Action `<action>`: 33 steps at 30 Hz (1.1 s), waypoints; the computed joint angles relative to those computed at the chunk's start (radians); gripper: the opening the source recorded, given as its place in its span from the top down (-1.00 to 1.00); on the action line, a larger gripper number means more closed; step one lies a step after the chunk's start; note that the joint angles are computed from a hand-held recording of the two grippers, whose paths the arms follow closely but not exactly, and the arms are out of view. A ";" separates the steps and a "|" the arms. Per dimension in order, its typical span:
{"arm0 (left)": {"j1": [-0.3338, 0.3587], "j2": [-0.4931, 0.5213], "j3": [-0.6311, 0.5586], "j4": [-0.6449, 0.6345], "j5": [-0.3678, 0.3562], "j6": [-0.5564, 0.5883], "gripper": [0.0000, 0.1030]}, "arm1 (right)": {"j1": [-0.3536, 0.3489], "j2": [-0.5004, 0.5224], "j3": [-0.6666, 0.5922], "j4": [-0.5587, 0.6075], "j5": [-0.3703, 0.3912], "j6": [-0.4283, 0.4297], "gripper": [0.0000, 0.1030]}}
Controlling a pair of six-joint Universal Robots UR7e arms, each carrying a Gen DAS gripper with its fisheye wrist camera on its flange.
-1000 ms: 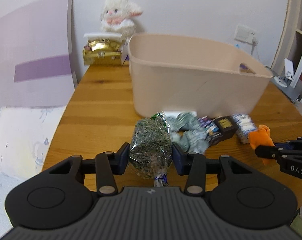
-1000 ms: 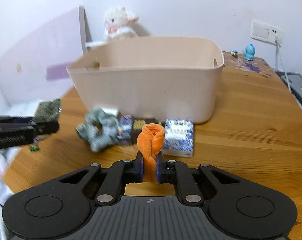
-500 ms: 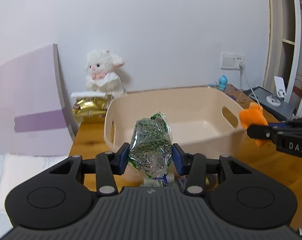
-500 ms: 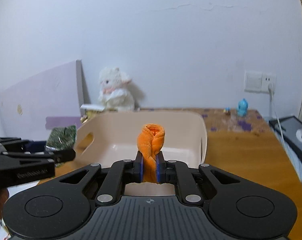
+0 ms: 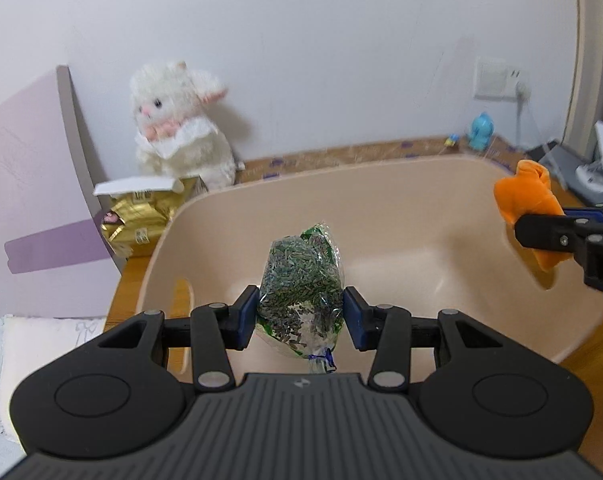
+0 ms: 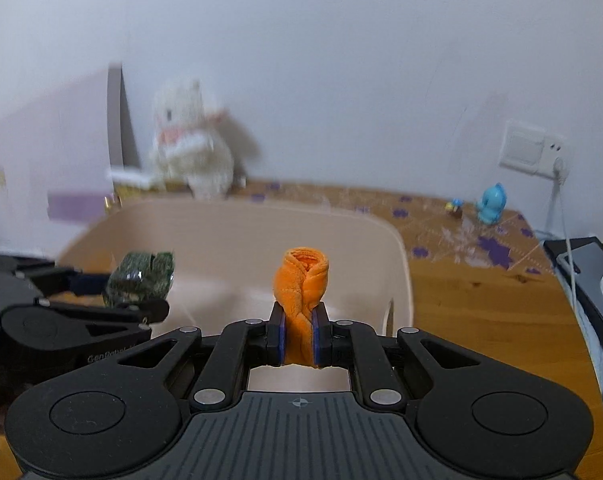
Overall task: Organize objects
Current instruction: 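Lift both items over the basket and open both grippers to drop them, then move both grippers back toward the remaining items on the table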
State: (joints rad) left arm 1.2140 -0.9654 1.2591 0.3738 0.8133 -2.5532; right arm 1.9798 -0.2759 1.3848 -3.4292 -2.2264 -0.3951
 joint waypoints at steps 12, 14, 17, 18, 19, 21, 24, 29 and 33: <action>0.026 0.118 -0.140 0.206 -0.009 -0.124 -0.17 | 0.010 0.012 0.007 -0.049 -0.021 -0.034 -0.17; 0.022 0.095 -0.115 0.180 -0.005 -0.125 -0.35 | 0.019 -0.003 0.029 -0.081 -0.020 -0.041 -0.36; 0.012 0.049 -0.069 0.140 0.010 -0.116 -0.43 | 0.035 -0.025 0.059 -0.127 -0.028 -0.056 -0.53; 0.008 0.032 -0.051 0.127 0.013 -0.117 -0.46 | 0.042 -0.031 0.068 -0.139 -0.034 -0.058 -0.55; 0.003 0.016 -0.034 0.115 0.012 -0.117 -0.53 | 0.050 -0.037 0.079 -0.151 -0.039 -0.059 -0.62; -0.009 -0.018 0.005 0.086 0.007 -0.115 -0.58 | 0.065 -0.051 0.105 -0.182 -0.045 -0.063 -0.80; -0.029 -0.066 0.058 0.059 -0.005 -0.115 -0.64 | 0.088 -0.070 0.143 -0.221 -0.059 -0.067 -0.86; -0.066 -0.152 0.158 0.016 -0.029 -0.110 -0.67 | 0.122 -0.105 0.218 -0.272 -0.079 -0.039 -0.96; -0.093 -0.216 0.238 -0.005 -0.048 -0.132 -0.71 | 0.146 -0.124 0.277 -0.291 -0.107 -0.024 -1.00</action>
State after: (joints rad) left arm 1.1214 -1.1809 1.4974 0.3691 0.7648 -2.6855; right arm 2.1260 -0.4002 1.6614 -3.7206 -2.3337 -0.4189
